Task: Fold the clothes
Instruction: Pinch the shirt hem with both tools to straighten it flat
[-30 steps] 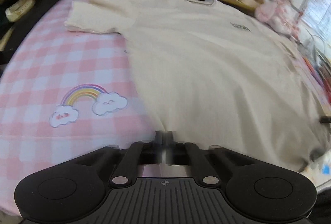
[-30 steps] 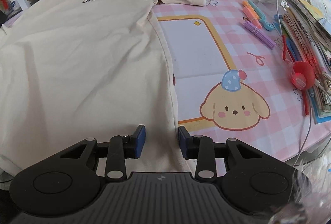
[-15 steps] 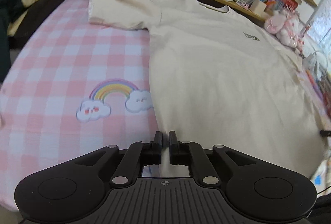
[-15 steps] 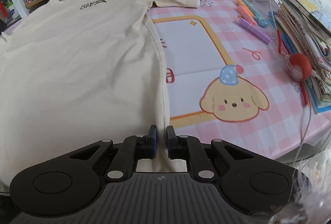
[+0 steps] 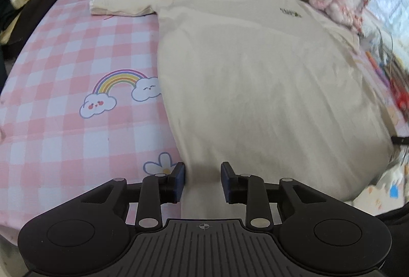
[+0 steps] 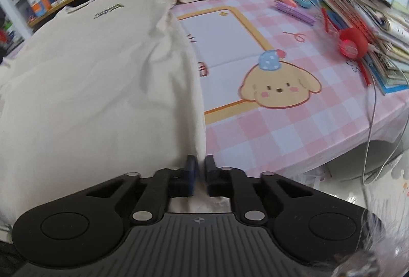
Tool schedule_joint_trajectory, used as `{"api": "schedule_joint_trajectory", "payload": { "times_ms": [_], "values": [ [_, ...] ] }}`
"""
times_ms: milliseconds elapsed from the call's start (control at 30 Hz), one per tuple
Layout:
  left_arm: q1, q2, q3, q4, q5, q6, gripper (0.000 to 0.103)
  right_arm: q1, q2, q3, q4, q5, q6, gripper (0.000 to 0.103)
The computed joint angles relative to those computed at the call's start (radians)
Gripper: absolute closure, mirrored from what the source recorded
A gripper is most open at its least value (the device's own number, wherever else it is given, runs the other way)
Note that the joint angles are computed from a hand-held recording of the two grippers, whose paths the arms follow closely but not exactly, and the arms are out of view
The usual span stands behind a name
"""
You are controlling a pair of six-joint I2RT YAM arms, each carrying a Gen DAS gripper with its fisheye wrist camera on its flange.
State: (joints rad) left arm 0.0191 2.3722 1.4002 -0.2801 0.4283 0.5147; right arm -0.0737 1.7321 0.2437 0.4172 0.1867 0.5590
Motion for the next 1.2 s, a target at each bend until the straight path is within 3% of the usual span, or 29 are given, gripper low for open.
{"api": "schedule_joint_trajectory", "payload": {
  "times_ms": [67,200,233,300,367,600,767,800,833,900,1067,1200],
  "values": [
    [-0.013,0.000,0.016,-0.028,-0.026,0.038,0.075,0.046,-0.034,-0.016,-0.003,-0.004,0.043,0.098],
    [-0.031,0.009,0.057,-0.082,-0.060,0.079,0.074,0.084,-0.146,-0.117,0.147,-0.115,0.161,0.098],
    [-0.034,0.010,0.062,-0.089,-0.065,0.083,0.073,0.089,-0.158,-0.127,0.163,-0.109,0.181,0.098],
    [-0.037,0.013,0.069,-0.095,-0.070,0.084,0.072,0.103,-0.167,-0.093,0.051,0.042,0.193,0.098],
    [-0.036,0.009,0.062,-0.090,-0.069,0.081,0.071,0.059,-0.108,-0.058,-0.003,0.136,0.168,0.098],
    [-0.019,-0.012,0.011,-0.044,-0.061,0.050,0.072,-0.033,0.002,-0.010,0.017,0.076,0.037,0.098],
    [-0.018,-0.014,0.009,-0.028,-0.066,-0.014,0.082,-0.005,-0.024,-0.011,0.004,0.106,0.034,0.092],
    [-0.018,-0.012,0.016,-0.034,-0.072,-0.027,0.093,-0.005,-0.020,-0.002,0.001,0.100,0.017,0.092],
    [-0.016,-0.001,0.040,-0.066,-0.064,-0.038,0.103,-0.008,-0.011,0.008,-0.002,0.093,0.000,0.091],
    [-0.009,0.019,0.088,-0.133,-0.035,-0.067,0.103,-0.020,0.021,0.029,-0.010,0.084,-0.027,0.088],
    [0.027,0.001,0.155,-0.276,0.150,-0.062,0.103,-0.039,0.032,0.021,0.009,0.059,-0.046,0.087],
    [0.047,0.073,0.263,-0.326,0.035,-0.075,0.103,-0.023,0.030,0.025,0.003,0.044,-0.058,0.088]
  ]
}}
